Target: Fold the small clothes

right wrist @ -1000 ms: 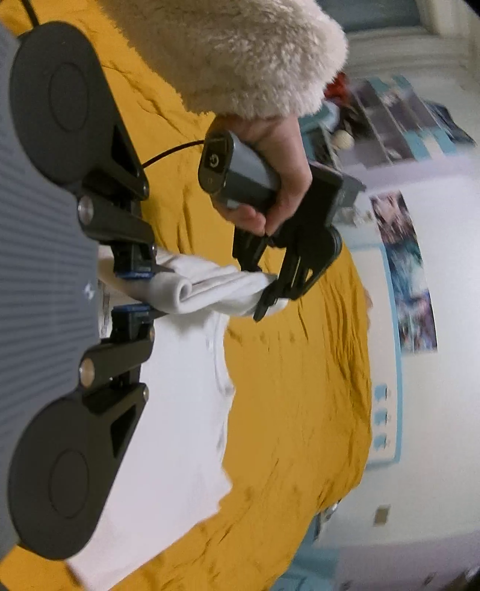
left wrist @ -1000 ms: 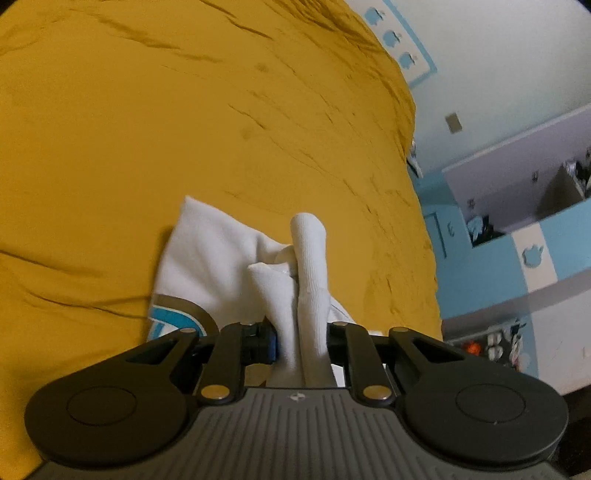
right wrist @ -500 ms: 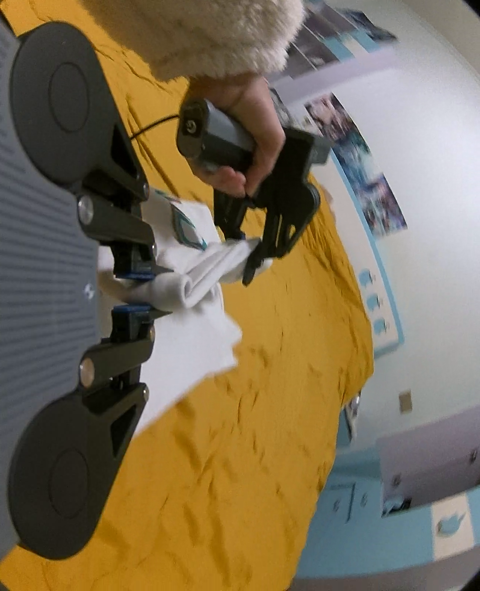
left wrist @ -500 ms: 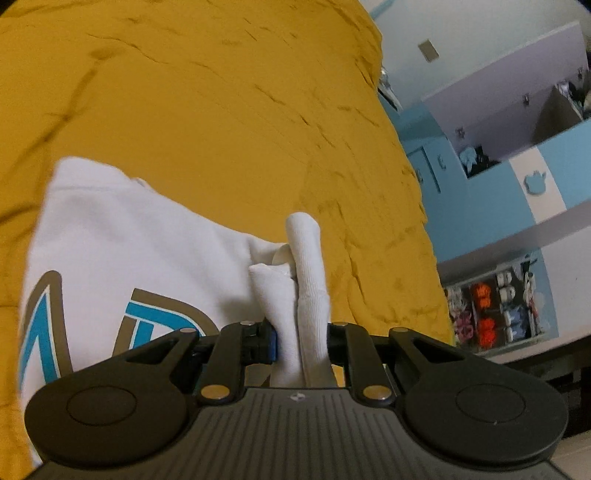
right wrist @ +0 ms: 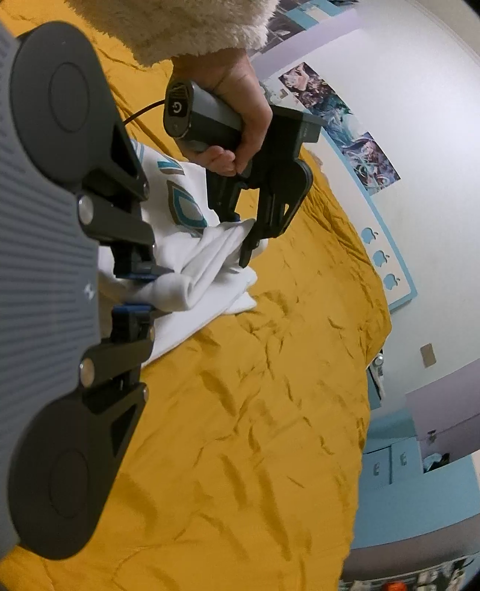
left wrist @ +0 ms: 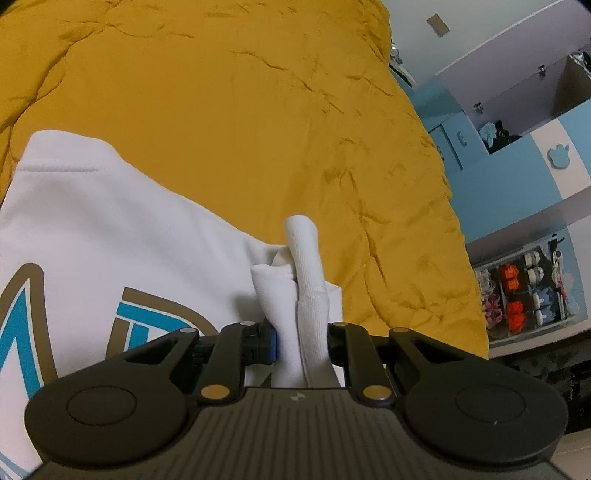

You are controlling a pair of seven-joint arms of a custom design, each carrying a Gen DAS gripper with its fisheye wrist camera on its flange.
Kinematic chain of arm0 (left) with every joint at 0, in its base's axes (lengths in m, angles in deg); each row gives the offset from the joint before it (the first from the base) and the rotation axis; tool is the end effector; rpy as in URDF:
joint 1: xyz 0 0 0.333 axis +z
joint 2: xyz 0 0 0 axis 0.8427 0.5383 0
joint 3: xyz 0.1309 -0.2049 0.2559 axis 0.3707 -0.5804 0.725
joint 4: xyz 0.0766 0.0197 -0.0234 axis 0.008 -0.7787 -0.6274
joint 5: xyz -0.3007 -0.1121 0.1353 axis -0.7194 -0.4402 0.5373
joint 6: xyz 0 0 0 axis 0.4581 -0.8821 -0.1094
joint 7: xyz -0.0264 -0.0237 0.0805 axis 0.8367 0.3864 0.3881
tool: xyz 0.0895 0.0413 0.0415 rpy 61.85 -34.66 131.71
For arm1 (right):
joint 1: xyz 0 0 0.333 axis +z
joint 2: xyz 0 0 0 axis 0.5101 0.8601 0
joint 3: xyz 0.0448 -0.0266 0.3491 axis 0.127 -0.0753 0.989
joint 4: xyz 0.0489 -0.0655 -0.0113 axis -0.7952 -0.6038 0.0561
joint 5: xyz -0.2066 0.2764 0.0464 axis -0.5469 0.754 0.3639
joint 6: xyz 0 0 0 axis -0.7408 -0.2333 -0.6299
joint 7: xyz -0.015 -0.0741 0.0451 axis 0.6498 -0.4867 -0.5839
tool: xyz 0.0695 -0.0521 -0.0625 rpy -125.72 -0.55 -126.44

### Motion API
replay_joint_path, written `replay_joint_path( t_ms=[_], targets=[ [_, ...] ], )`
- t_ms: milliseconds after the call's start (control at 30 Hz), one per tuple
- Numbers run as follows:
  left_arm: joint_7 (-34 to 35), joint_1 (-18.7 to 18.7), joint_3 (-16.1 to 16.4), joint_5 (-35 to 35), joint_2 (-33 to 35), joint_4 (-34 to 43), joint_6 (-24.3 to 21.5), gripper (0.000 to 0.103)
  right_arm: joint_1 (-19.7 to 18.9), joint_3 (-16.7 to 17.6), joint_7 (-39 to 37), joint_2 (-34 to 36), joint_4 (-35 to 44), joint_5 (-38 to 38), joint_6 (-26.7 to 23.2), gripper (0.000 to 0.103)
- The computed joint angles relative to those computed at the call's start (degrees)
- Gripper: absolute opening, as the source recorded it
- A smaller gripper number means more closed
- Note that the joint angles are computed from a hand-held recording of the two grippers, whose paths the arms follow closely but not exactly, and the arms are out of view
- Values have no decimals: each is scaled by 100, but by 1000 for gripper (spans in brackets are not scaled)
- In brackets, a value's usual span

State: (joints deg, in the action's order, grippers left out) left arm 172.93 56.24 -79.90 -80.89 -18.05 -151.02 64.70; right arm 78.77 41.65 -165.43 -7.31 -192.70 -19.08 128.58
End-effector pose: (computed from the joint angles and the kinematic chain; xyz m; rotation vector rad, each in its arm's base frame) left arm 0.6592 -0.1771 0.5198 1.5152 -2.1698 0.9659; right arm 0.2625 0.4504 0.5202 -0.7873 2.0528 -0.7757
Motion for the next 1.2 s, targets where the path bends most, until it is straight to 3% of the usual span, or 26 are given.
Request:
replay_joint_path(
  t_ms=[200, 233, 267, 367, 467, 600, 700, 767, 900, 1033, 1133, 1200],
  targets=[
    [57, -130, -3, 159, 63, 12, 115, 19, 11, -19, 59, 61, 25, 169, -41, 7],
    [117, -154, -10, 199, 80, 14, 172, 20, 3, -32, 140, 73, 9, 271, -73, 12],
    [203, -150, -40, 153, 73, -14, 262, 24, 15, -27, 316, 73, -26, 307, -120, 23],
    [432, -90, -139, -99, 37, -57, 464, 32, 12, -3, 985, -125, -346, 142, 3, 26],
    [1043, 77, -256, -504, -111, -103, 584, 33, 129, 148, 739, -60, -82, 508, -809, 36],
    [2086, 609, -305, -1365, -504, -354, -9, 33, 158, 204, 944, -400, -305, 548, -912, 36],
    [2753, 1109, -35, -1972, -1047, -978, -832, 36, -32, 145, 253, -696, -509, 248, -524, 37],
    [3259, 1332, 240, -2129, -1501, -1572, -1230, 38, -274, -5, -271, -912, -693, -90, 178, 47],
    [4002, 1498, 828, -2155, -2276, -2723, -1596, 39, -996, -433, -1293, -813, -607, -921, 1702, 48],
    [4258, 1443, 1255, -2270, -2608, -3263, -1698, 40, -1632, -817, -2458, -254, -74, -643, 2916, 50],
    [4138, 1384, 1364, -2309, -2604, -3458, -1654, 40, -1811, -931, -3003, 187, 351, -91, 2978, 51],
    [4159, 1338, 1376, -2261, -2586, -3576, -1479, 40, -1778, -958, -3627, 471, 642, 266, 2682, 43]
  ],
)
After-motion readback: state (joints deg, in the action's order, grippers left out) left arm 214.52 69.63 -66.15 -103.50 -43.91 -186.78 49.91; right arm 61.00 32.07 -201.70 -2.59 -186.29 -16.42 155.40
